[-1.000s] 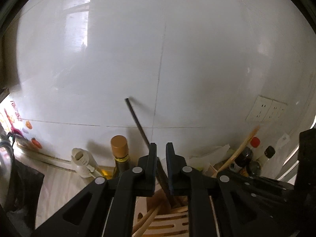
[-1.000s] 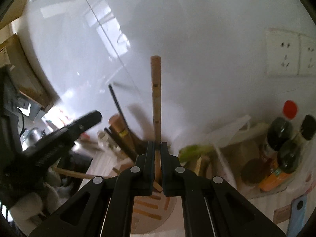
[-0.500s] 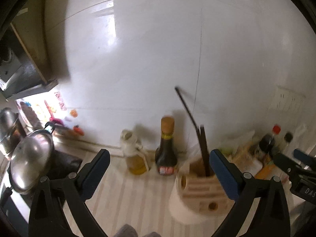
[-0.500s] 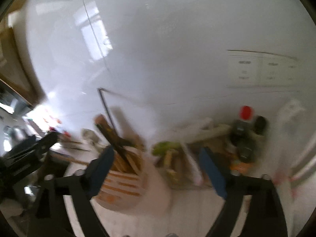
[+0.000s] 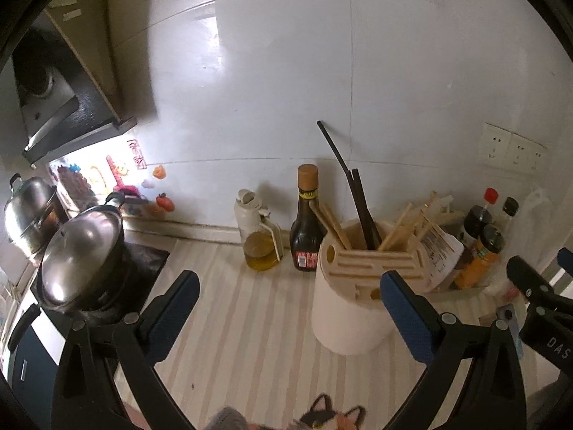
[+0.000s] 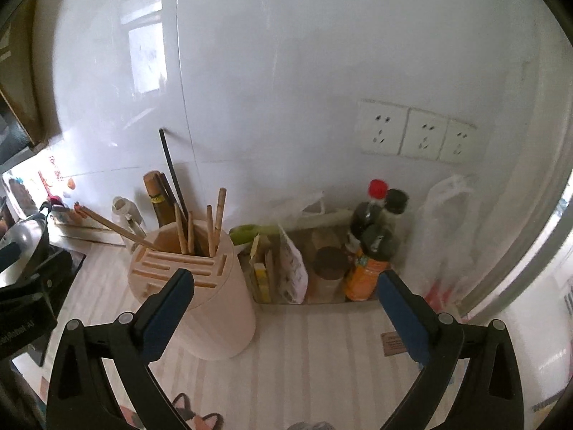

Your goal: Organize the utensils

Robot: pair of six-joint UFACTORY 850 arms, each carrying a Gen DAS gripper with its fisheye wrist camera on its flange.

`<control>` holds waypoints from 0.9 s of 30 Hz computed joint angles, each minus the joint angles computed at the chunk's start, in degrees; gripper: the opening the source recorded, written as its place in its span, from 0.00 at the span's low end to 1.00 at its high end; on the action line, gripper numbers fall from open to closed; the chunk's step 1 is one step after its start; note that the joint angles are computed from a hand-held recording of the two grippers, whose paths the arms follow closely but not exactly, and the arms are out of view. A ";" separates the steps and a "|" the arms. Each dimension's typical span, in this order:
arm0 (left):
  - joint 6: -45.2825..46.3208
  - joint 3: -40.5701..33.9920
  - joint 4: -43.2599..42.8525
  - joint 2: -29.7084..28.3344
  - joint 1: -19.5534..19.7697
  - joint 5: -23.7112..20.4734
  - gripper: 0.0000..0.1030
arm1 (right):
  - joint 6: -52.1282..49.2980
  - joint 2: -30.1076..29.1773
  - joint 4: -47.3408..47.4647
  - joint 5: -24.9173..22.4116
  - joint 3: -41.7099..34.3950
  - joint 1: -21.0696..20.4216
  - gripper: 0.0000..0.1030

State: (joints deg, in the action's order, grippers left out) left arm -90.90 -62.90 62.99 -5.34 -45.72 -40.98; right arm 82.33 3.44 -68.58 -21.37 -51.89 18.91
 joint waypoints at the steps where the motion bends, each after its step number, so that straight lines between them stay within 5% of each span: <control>1: 0.22 0.54 -0.64 0.92 -0.54 -0.41 1.00 | 0.28 1.28 -0.13 -1.02 0.72 0.68 1.00; 10: -1.14 8.22 -1.36 12.12 -8.37 -5.15 1.00 | 2.79 14.99 2.40 -11.43 8.47 8.97 1.00; 22: -0.35 15.02 -4.43 25.80 -20.72 -14.64 1.00 | 13.46 28.90 5.23 -44.77 12.41 38.34 1.00; 27: -2.15 15.77 -4.55 28.18 -24.71 -19.19 1.00 | 15.27 29.78 6.72 -53.87 11.16 47.77 1.00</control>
